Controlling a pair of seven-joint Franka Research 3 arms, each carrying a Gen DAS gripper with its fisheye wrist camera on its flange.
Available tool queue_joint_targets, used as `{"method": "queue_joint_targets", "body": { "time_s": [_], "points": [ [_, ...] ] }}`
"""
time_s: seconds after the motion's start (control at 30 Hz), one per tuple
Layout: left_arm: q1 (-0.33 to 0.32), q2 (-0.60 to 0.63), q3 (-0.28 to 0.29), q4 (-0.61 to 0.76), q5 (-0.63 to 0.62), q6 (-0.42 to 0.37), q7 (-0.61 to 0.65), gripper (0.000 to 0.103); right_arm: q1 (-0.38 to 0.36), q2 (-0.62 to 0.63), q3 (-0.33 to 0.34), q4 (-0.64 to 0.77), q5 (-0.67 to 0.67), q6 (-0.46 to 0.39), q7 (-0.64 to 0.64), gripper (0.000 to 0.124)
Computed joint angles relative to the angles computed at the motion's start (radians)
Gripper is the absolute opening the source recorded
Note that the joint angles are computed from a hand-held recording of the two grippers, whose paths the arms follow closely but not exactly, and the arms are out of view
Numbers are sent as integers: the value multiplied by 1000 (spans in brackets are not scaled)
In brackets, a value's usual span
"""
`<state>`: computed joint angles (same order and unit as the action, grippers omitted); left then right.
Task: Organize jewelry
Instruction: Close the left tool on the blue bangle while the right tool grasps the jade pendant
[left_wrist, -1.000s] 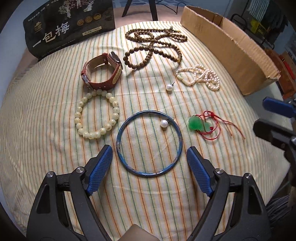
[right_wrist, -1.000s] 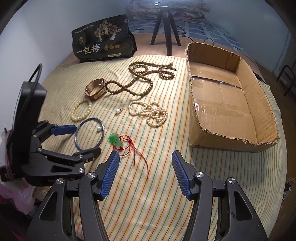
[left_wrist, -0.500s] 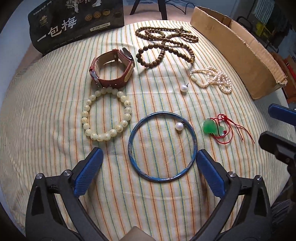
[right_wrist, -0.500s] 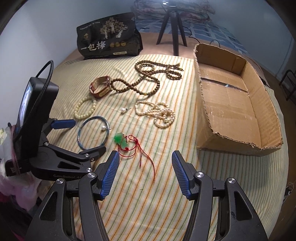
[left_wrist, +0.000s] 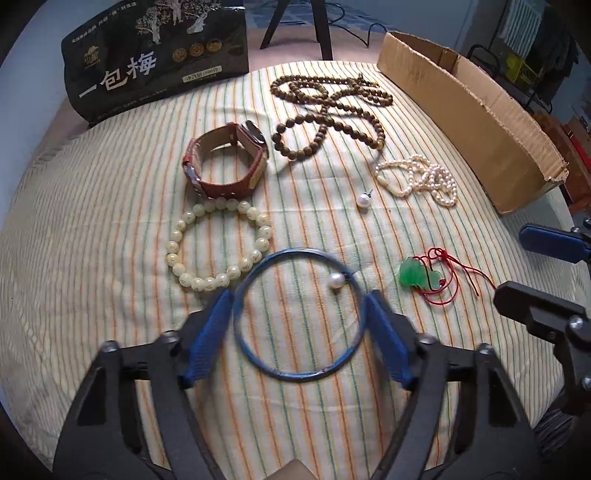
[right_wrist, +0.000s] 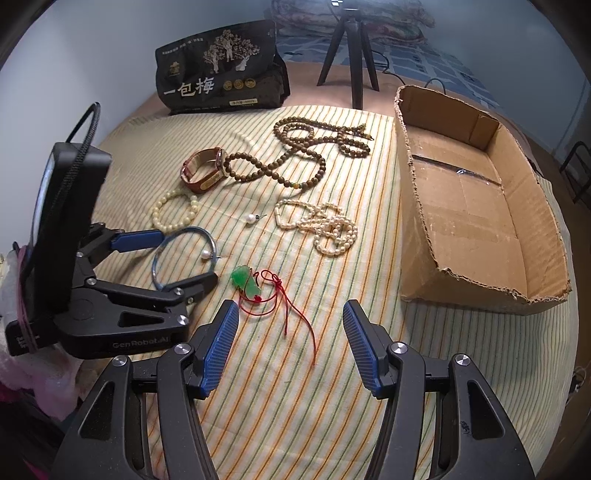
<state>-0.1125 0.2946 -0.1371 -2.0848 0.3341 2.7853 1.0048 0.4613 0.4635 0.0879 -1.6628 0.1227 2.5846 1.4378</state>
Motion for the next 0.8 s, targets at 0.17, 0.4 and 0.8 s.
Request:
{"method": "queue_joint_targets", "body": {
  "time_s": [0.17,0.4,0.8],
  "points": [
    [25,-14,-17,-27,-48,19,41,73,-2,22,10,28,8,-25,-24,58],
    [51,-39,-40,-64,-121,42,110,73,2,84,24,108,29,-97,-73,44],
    [66,-88,-34,-125,-159,71,146,73,41,184,0,236,-25,-156,-95,36]
  ]
}}
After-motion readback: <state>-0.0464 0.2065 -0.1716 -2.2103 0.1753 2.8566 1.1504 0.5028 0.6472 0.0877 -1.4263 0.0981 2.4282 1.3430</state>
